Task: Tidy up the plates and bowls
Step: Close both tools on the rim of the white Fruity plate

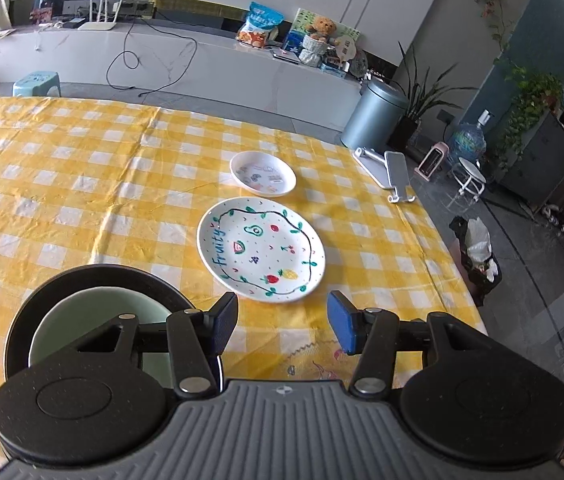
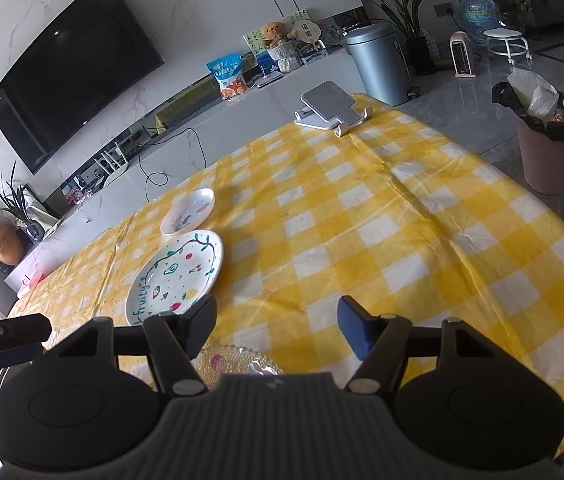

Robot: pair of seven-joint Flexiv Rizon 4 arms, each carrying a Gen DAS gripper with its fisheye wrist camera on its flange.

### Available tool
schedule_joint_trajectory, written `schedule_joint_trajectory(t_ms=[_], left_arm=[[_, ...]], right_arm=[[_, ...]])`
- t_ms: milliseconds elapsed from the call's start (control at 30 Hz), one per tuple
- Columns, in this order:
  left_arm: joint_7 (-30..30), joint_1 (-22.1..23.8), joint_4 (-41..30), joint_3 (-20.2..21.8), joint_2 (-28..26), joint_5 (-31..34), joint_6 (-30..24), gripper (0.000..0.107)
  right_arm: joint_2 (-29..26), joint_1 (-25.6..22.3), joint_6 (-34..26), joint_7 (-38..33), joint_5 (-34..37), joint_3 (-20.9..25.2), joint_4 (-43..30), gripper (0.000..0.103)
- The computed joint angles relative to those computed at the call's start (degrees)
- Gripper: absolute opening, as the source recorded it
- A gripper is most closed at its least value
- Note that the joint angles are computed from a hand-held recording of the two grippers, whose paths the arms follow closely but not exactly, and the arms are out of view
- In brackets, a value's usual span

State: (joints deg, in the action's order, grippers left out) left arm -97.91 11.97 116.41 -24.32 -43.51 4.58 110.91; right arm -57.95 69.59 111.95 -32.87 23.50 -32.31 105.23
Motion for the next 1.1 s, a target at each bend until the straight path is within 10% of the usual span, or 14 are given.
schedule_joint_trajectory(t_ms=[367,700,1100], left_arm=[[8.03,-1.86,-10.37,2.15,-0.05,-5.97,-17.21,0.054],[17.15,-11.81,-27.96,14.0,-5.49,-12.5,-39.88,0.041],[22.27,-13.64,-39.91,18.42,-12.34,-20.32,-51.25,0.031]], right_arm=[[-3.22,-9.04,-1.31,-3.59,-7.19,5.21,-10.84,0.053],[-4.8,-27.82,-5.51,-3.37,-19.46,24.99,-23.16,0.038],[-7.27,-38.34,-7.84,1.56,-28.82,37.43,-27.42,0.021]])
